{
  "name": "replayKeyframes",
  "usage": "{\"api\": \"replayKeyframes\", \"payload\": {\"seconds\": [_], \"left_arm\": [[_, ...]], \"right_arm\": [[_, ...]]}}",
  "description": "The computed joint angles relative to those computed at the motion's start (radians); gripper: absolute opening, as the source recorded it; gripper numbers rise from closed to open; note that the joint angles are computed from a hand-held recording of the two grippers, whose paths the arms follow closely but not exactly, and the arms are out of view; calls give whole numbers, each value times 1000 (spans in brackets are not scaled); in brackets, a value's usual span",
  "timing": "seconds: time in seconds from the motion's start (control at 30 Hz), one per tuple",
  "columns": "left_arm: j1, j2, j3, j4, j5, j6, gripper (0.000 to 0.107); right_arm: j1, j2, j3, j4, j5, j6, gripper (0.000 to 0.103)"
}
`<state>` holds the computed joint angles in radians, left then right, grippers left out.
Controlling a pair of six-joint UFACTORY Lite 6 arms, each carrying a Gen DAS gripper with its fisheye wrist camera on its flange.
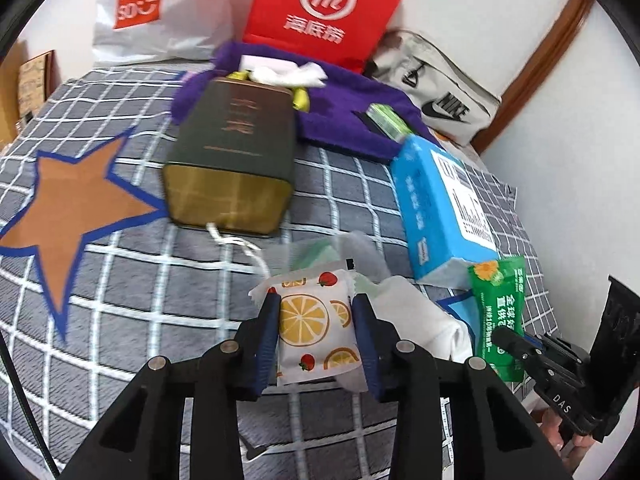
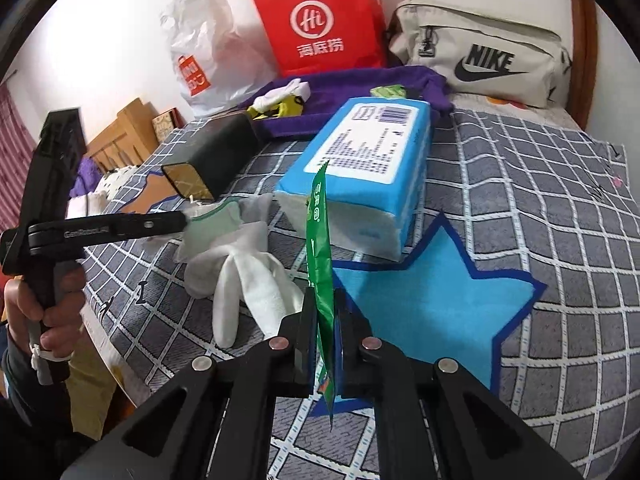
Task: Organize soft objects
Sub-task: 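Carry the lemon-print pack and green snack pack toward the purple towel with both tools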
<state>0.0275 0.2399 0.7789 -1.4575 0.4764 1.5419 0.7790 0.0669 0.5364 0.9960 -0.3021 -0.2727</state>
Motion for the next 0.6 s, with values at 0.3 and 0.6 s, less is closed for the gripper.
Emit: {"api": "replayKeyframes", "payload": {"seconds": [0.3, 0.6], "left_arm": [[95, 32, 10, 71, -31, -63, 35], [153, -90, 10, 178, 52, -159, 35]], "right_arm": [[60, -95, -32, 292, -20, -245, 7], [91, -178, 19, 594, -47, -549, 7]]}}
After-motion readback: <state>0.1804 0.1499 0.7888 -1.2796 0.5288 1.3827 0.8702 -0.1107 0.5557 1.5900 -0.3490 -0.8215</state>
